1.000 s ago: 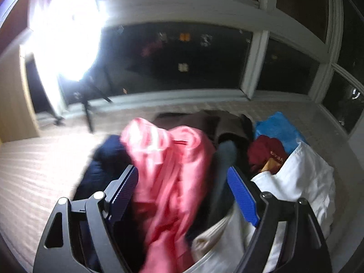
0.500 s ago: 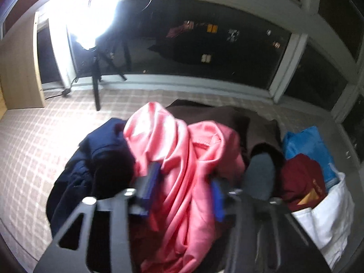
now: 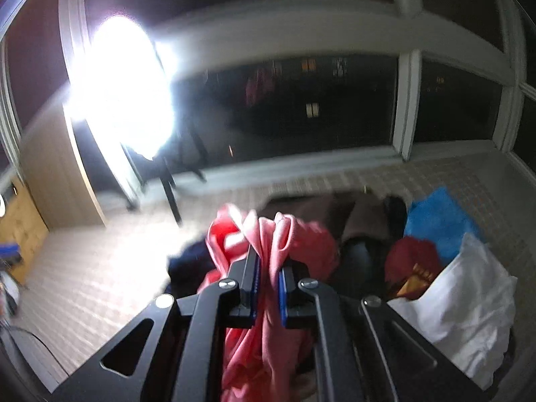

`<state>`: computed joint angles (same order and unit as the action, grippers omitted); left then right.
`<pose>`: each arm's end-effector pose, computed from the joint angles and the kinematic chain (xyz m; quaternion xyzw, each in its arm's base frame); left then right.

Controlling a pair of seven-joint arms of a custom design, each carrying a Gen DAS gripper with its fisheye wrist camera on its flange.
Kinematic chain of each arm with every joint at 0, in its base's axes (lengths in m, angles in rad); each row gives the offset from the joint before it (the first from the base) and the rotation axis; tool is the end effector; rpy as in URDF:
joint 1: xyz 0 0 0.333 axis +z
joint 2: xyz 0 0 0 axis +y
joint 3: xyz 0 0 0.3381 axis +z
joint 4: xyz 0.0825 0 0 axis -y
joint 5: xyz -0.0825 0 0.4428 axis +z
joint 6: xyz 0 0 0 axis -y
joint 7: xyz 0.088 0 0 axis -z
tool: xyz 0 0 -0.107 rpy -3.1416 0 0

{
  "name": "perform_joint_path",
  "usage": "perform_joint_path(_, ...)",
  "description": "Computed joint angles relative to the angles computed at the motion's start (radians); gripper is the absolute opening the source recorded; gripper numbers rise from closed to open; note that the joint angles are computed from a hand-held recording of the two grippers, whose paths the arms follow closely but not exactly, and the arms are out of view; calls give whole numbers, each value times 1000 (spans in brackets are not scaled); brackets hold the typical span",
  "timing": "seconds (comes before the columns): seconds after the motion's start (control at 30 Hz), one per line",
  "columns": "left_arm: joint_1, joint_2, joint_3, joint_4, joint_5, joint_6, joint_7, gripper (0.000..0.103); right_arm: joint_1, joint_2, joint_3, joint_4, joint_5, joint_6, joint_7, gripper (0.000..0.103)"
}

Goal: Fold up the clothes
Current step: 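Reach into the clothes pile and grasp the pink shirt with the right gripper, then lift the pink shirt with the right gripper and drop it on the rug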

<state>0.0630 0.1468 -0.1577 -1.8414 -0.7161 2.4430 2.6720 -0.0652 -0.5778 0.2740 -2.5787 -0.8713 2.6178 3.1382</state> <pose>0.6925 -0.0618 0.4954 -0.3792 0.8531 -0.3375 0.1206 0.4414 0.1164 0.4957 -0.3759 0.8119 -0.3517 0.2753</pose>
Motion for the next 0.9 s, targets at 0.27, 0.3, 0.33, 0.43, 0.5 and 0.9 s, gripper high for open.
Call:
perform_joint_path(0.27, 28, -13, 16, 8, -42, 2, 16, 101, -50, -156, 80, 48, -99, -28, 99, 8)
perform_joint_path(0.3, 32, -14, 19, 9, -48, 3, 20, 101, -48, -166, 88, 62, -102, -45, 87, 8)
perform_joint_path(0.33, 35, -16, 21, 10, -54, 3, 25, 101, -47, -170, 96, 79, -107, -58, 77, 8)
perform_joint_path(0.43, 51, -20, 30, 17, -82, -11, 37, 101, -48, -170, 116, 142, -131, -61, 65, 8)
perform_joint_path(0.5, 64, -22, 36, 21, -106, -25, 61, 101, -52, -151, 132, 196, -152, -49, 60, 8)
perform_joint_path(0.9, 169, 51, 74, 134, -180, -151, 136, 101, 47, 399, 234, 701, -286, -66, -44, 8)
